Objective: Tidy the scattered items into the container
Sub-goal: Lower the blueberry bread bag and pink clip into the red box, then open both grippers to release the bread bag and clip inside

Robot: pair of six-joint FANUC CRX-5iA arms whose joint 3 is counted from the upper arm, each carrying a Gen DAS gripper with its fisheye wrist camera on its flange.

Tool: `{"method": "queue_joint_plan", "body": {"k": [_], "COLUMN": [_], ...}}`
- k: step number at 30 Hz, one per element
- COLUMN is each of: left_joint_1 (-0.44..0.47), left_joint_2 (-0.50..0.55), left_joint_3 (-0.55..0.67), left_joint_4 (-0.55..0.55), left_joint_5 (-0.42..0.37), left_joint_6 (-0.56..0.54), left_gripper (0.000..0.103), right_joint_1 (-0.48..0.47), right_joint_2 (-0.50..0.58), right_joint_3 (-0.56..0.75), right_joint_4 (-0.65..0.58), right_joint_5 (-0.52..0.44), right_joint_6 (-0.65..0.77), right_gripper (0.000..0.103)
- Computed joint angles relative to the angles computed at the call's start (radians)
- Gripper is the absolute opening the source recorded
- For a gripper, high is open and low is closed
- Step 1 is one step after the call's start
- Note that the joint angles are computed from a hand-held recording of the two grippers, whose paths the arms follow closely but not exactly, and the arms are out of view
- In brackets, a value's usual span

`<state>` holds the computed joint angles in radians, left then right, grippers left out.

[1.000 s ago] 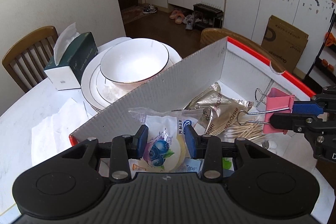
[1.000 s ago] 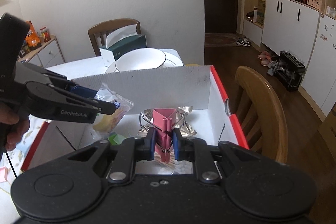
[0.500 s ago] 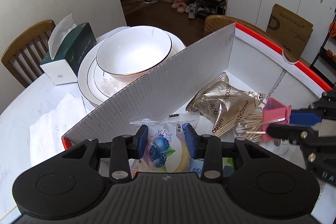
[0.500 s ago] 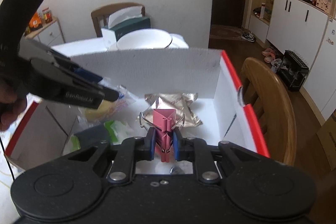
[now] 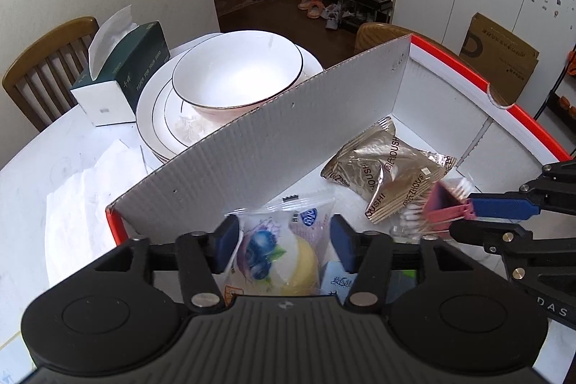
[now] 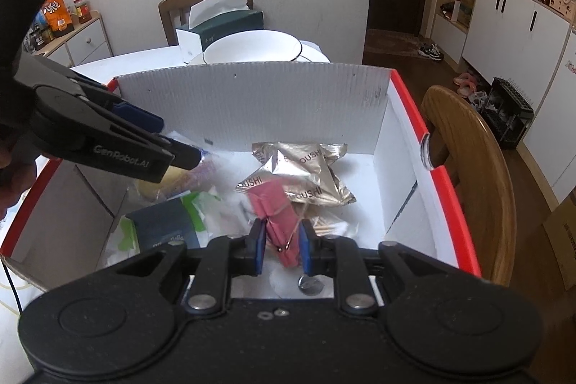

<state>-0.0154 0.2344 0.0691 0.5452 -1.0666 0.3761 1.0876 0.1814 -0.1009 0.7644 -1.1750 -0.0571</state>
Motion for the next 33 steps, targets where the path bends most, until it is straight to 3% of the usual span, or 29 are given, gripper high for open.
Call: {"method": "queue_joint_plan", "body": {"k": [3,12,17,26,33], "left_joint_1": [0.009,0.039,0.058,0.093,0.121], "left_joint_2": [-0.011,-0.053,-0.074,-0.116,-0.141], "left_joint_3": [-0.016,-0.066,-0.088,-0.137,-0.165], "left_joint_4": [0.022,0.092,0.133,0.201,0.240], "left_joint_5": [-0.006,-0.029,-0.044,-0.051,-0.071], "left_joint_6": [-0.019,-0.068,-0.082,-0.140,-0.179], "left_gripper": [0.057,0.062,0.062,0.062,0.072], "right_joint_1": [0.005,0.020,0.030,0.043,0.060], "right_joint_2": [-0.003,-0.038,-0.049,-0.054,-0.053], "right_joint_3": [-0.001,-0.022,-0.028,-0.031,-0.029], "right_joint_4": [-0.001,0.016,0.043,0.091,0.122], "right_joint_5": [-0.007,-0.011,-0.013,0.004,-0.004], "right_joint_6": [-0.003,-0.038,-0.062,-0.078,-0.119], "right_gripper": [0.022,0.042,0.062,0.084,0.095]}}
